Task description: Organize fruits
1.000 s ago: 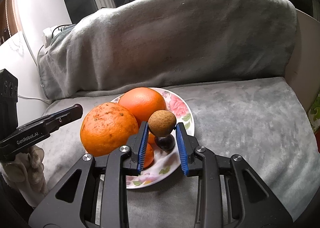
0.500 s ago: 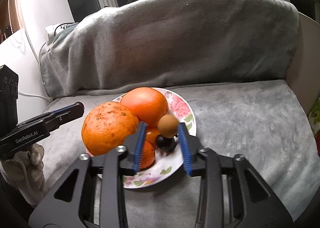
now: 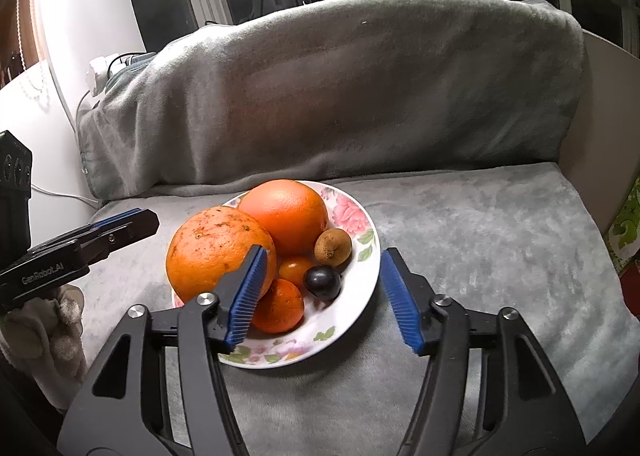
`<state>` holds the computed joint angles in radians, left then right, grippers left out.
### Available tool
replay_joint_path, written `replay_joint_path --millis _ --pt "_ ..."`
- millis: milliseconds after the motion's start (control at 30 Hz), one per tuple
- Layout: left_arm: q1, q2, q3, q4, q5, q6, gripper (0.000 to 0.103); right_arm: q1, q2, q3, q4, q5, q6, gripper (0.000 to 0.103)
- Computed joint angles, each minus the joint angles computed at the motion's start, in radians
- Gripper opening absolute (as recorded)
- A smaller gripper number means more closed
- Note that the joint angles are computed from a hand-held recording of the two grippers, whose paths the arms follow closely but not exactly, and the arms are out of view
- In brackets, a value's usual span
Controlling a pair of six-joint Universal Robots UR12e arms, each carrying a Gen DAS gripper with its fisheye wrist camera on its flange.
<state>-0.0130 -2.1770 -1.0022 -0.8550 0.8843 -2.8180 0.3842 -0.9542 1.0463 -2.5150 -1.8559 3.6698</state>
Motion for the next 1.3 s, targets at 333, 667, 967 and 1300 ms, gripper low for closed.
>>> replay_joint_path --millis 333,667,967,1300 --pt "-0.002 0.019 -0.022 0.037 0.045 -0.019 0.078 0.012 -0.004 -0.004 0.016 -0.046 -0.003 0.087" --pt "-0.001 0.057 -0.071 0.074 0.082 -0.014 0.080 0.025 -0.019 0.008 0.021 -0.096 0.019 0.094" --pt "0.011 0.101 -0.136 0.127 0.067 -0.015 0.080 0.048 -0.036 0.026 -0.005 -0.177 0.023 0.101" --pt "0.024 0.145 -0.200 0.179 0.050 -0.024 0.080 0.078 -0.045 0.021 0.035 -0.279 0.050 0.103"
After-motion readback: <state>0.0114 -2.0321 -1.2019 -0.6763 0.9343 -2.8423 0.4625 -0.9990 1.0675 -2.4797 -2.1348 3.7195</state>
